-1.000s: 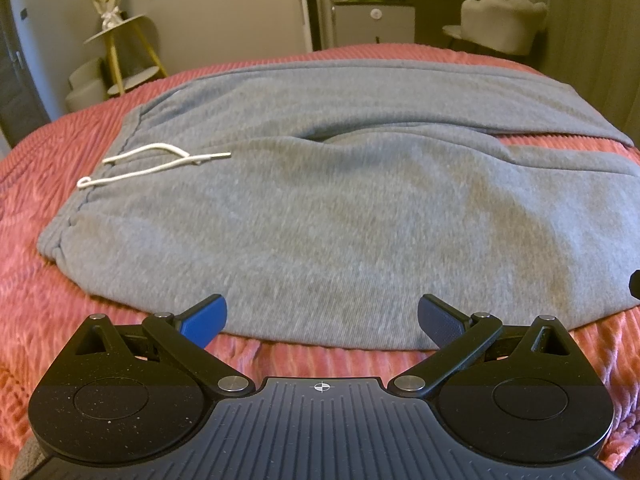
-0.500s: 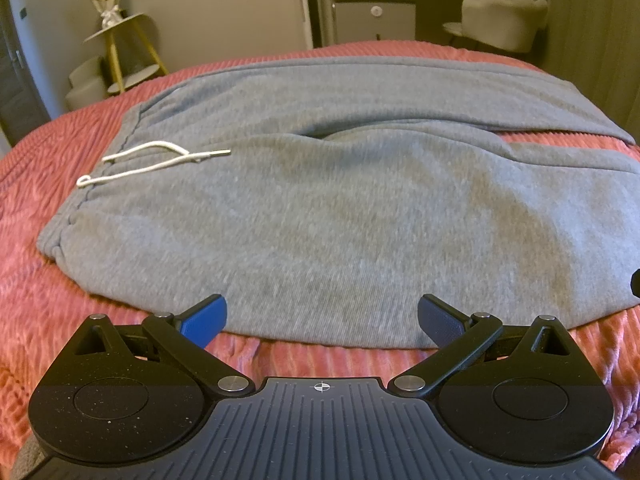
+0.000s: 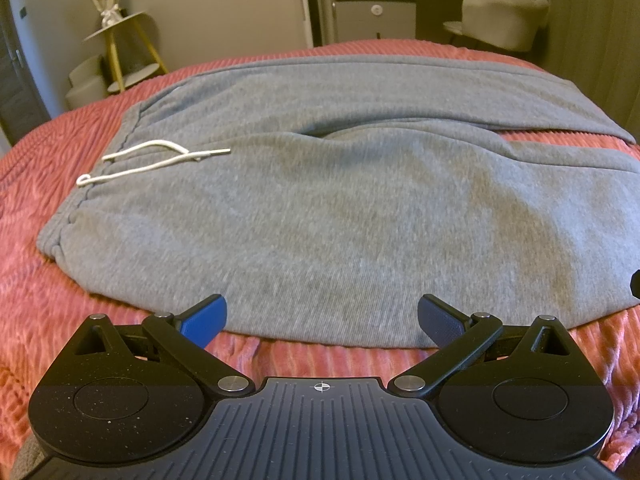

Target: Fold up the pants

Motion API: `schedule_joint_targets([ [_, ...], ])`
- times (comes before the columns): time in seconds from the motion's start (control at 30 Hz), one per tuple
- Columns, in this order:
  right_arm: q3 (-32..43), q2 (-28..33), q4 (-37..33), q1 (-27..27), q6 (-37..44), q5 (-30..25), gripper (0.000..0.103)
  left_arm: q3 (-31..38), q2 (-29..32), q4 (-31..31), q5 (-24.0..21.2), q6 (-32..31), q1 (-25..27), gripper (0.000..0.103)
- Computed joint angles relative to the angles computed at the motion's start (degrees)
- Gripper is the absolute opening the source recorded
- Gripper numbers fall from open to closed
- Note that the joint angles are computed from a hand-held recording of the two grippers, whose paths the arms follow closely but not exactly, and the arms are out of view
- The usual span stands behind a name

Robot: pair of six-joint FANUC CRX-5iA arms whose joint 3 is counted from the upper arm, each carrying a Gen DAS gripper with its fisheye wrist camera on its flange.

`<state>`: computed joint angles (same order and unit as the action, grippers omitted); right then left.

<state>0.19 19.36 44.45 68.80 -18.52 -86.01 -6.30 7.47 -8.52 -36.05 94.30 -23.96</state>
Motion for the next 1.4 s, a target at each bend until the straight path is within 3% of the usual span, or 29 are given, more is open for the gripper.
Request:
schedule_joint_targets([
  [0.57,-0.8,-1.1,-0.6,-0.1,-1.2,1.1,0.087,-0.7,-0.2,3.2,0.3,-2.2,0.9,0.103],
  [0.67,-2.3,-3.0,-1.7,-0.5,-4.3,3.0,0.087,-1.2,-0.7,6.9,0.8,-4.8,1.8,0.103],
  [0.77,-5.4,-6.7,-4.2,-1.9,-6.9,8.7,0.087,-0.4,-0.1,9.9,1.0,-5.6,2.3,0.103],
  [0.87,-8.0,-9.8,-4.9,-4.2,-8.3,13.8,0.087,2.7,1.8,7.1,1.5,-0.2,1.4,0.103],
  [1.03,-4.5,-8.3,-2.1,-9.5,-2.4,9.9,0.087,11.6,8.3,1.2,0.7,9.9,-0.8,0.103],
  [1.17,0.0,-5.1,3.8,-17.0,2.0,8.7,0.087,18.3,12.9,-13.7,-0.4,25.5,-3.5,0.103],
  [1.23,0.8,-6.2,-0.9,-23.3,5.0,19.1,0.087,18.8,13.6,-25.5,0.1,34.9,-5.2,0.103],
  [1.3,6.1,-4.1,-13.8,-30.5,12.0,27.7,0.086,19.9,14.4,-32.3,-2.1,42.4,-5.9,0.103],
  [1.33,9.5,-1.7,-16.9,-32.7,13.6,27.5,0.086,20.0,14.6,-31.7,-1.8,43.6,-5.1,0.103],
  [1.4,20.0,6.2,-17.4,-35.9,16.7,21.3,0.086,19.4,14.8,-29.5,0.6,46.3,-3.4,0.103],
])
